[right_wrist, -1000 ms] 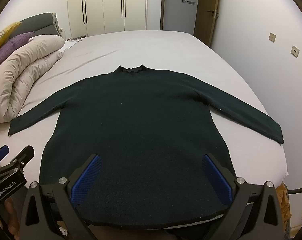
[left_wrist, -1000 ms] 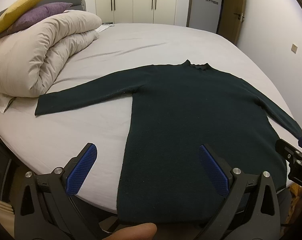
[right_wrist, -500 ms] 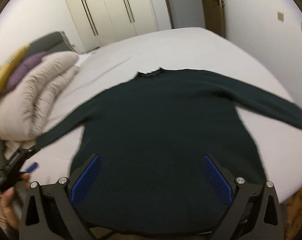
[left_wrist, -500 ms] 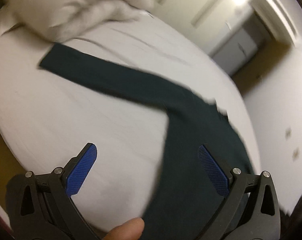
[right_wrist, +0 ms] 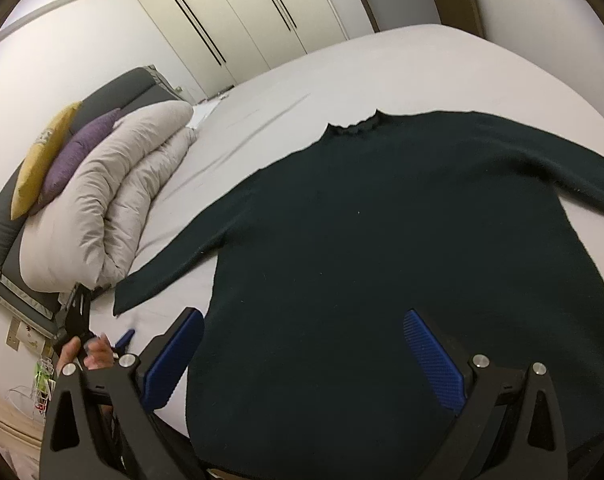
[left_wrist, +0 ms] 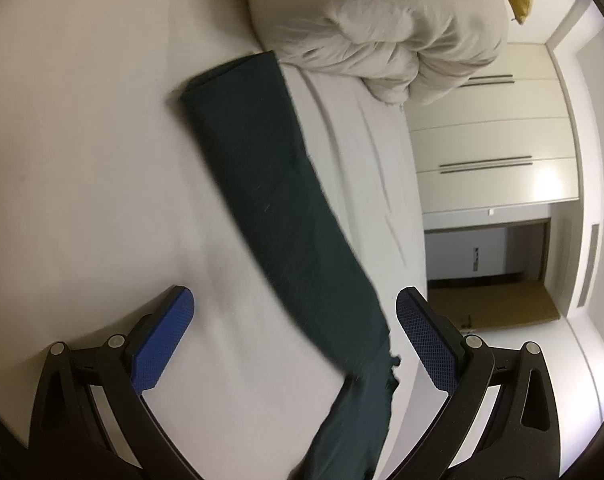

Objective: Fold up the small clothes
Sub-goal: 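Grasp the sleeve cuff with the left gripper and lift it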

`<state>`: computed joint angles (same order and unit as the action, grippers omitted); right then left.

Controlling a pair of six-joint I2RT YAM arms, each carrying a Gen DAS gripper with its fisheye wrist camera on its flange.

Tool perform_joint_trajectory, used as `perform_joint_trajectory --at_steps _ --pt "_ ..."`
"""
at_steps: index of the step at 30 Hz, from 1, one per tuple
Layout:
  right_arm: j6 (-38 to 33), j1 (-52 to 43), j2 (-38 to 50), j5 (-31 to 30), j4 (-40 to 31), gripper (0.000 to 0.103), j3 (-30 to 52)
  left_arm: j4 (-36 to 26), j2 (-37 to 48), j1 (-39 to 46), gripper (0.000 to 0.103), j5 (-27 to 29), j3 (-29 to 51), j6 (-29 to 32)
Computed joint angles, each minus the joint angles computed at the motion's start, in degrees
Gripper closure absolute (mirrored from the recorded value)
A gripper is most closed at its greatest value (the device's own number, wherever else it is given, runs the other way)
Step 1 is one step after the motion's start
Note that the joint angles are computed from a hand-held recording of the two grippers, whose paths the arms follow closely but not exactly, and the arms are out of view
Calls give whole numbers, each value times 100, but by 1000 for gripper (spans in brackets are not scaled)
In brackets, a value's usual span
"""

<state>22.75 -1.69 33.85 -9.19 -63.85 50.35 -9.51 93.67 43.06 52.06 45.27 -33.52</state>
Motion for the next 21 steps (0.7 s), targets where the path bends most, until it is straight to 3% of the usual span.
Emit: perform_joint_trajectory --at_steps 7,11,14,21 --pt "91 39 198 -80 265 0 -220 1269 360 -324 0 -368 -132 -965" --pt "-21 -171 178 -205 302 0 -307 2066 702 -426 1 -299 -49 -1496" --pt "-122 -402 128 -358 301 0 -364 2464 958 -399 7 -120 60 -1684" --pt "-201 -515 144 -448 403 0 -468 3594 1330 -50 31 458 -157 -2274"
